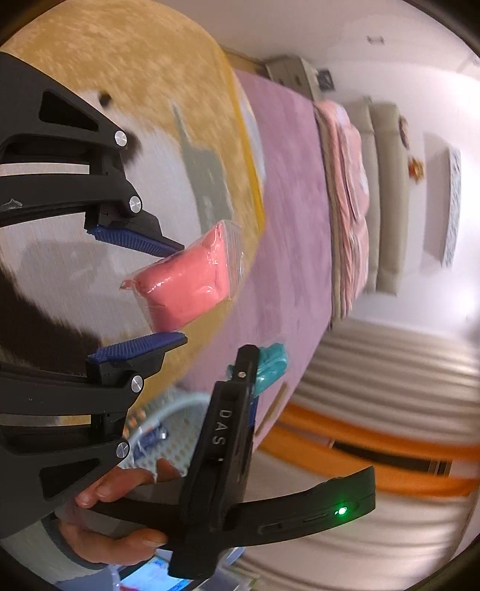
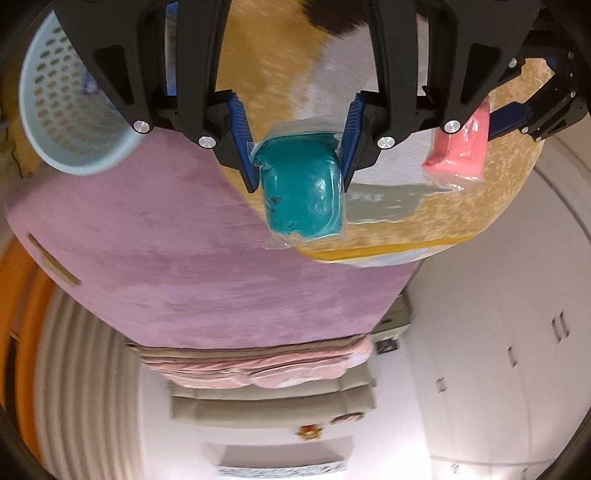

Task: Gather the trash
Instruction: 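Carry both bags over the wastebasket and open both tools to drop them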

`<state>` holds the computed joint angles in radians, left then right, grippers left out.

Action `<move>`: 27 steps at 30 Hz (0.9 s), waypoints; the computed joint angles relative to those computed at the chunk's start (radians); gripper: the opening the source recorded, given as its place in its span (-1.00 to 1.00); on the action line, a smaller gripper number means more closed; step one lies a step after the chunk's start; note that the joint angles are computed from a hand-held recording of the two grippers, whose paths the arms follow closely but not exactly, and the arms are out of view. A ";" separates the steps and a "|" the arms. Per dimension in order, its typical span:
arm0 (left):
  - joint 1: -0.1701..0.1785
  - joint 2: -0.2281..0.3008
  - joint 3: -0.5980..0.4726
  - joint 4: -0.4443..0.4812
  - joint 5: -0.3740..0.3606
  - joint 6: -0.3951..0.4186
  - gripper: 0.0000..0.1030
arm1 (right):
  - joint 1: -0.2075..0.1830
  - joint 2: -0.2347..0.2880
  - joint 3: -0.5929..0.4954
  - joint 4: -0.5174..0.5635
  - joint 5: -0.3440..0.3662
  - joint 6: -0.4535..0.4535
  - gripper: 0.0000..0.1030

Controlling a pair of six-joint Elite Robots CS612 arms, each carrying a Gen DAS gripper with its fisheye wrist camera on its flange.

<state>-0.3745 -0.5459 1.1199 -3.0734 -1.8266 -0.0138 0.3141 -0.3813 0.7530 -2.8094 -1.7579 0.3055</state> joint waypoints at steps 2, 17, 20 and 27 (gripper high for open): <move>-0.015 0.005 -0.015 0.009 -0.017 0.025 -0.21 | -0.005 -0.041 0.078 -0.027 -0.049 0.011 -0.23; -0.109 0.084 -0.178 0.236 -0.161 0.171 -0.21 | -0.082 -0.243 0.514 -0.145 -0.210 0.261 -0.23; -0.123 0.099 -0.203 0.278 -0.159 0.199 -0.21 | -0.092 -0.250 0.535 -0.134 -0.205 0.297 -0.23; -0.144 0.133 -0.263 0.358 -0.152 0.243 -0.19 | -0.108 -0.254 0.562 -0.120 -0.187 0.382 -0.15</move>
